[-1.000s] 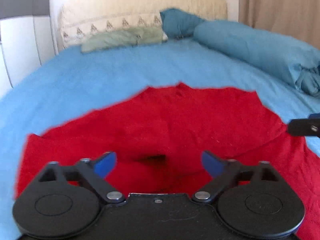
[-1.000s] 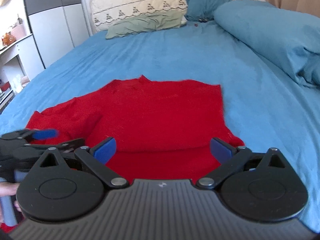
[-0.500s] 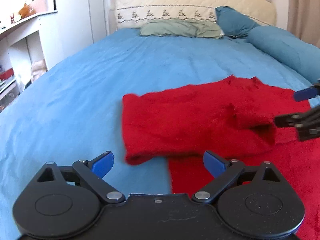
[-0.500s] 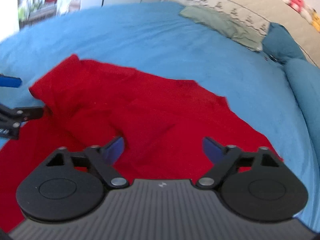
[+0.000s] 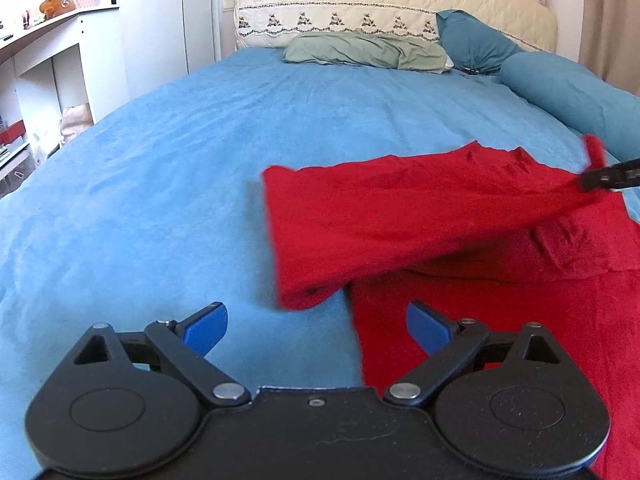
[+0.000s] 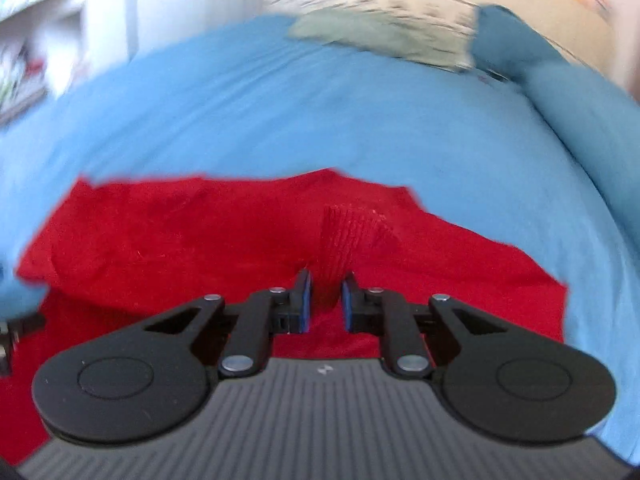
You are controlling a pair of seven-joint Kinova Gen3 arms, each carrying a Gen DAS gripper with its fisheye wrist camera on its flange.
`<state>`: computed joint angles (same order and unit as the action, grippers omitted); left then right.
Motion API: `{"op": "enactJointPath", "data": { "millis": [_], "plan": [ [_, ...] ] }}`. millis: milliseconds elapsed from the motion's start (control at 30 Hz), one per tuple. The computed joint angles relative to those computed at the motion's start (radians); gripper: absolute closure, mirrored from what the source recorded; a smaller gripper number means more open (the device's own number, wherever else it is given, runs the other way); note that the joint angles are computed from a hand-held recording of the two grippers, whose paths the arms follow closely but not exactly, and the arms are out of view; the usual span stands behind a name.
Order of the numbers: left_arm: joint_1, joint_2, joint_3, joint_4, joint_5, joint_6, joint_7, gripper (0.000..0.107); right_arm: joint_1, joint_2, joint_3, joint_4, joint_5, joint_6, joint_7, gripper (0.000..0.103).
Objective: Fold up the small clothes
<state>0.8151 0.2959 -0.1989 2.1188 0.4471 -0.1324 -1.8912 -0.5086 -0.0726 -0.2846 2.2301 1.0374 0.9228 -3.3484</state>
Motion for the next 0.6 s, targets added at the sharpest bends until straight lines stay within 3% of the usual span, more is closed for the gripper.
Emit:
{"op": "enactJointPath", "data": {
  "millis": [100,167,200,267,333,400,467,533,600],
  "plan": [
    [0.016,0.007,-0.013,-0.004,0.013,0.002,-0.004,0.009,-0.038,-0.075,0.102,0.107,-0.018,-0.098,-0.122,0.072],
    [0.012,0.008,-0.008,-0.004,0.009,0.006,-0.002,0.009,-0.022,-0.111,0.117,0.176,-0.004,-0.179,-0.203,0.067],
    [0.009,0.01,-0.007,-0.003,0.005,0.006,-0.001,0.009,0.014,-0.128,0.097,0.208,0.004,-0.22,-0.244,0.063],
    [0.025,0.013,-0.025,-0.005,0.006,0.01,-0.006,0.009,0.106,-0.158,0.014,0.259,0.037,-0.277,-0.325,0.04],
    [0.031,0.015,-0.036,-0.008,0.003,0.014,-0.008,0.009,0.182,-0.166,-0.079,0.284,0.074,-0.294,-0.407,0.032],
    [0.036,0.019,-0.045,-0.012,0.0,0.019,-0.003,0.009,0.24,-0.146,-0.17,0.29,0.114,-0.272,-0.488,0.032],
    [0.046,0.023,-0.056,-0.017,-0.002,0.02,0.002,0.009,0.259,-0.122,-0.203,0.287,0.161,-0.246,-0.569,0.035],
    [0.065,0.031,-0.077,-0.025,0.001,0.019,0.003,0.009,0.218,-0.117,-0.179,0.281,0.15,-0.215,-0.605,0.039],
    [0.097,0.041,-0.107,-0.032,0.014,0.018,0.005,0.009,0.162,-0.09,-0.102,0.255,0.133,-0.188,-0.575,0.059]
  ]
}}
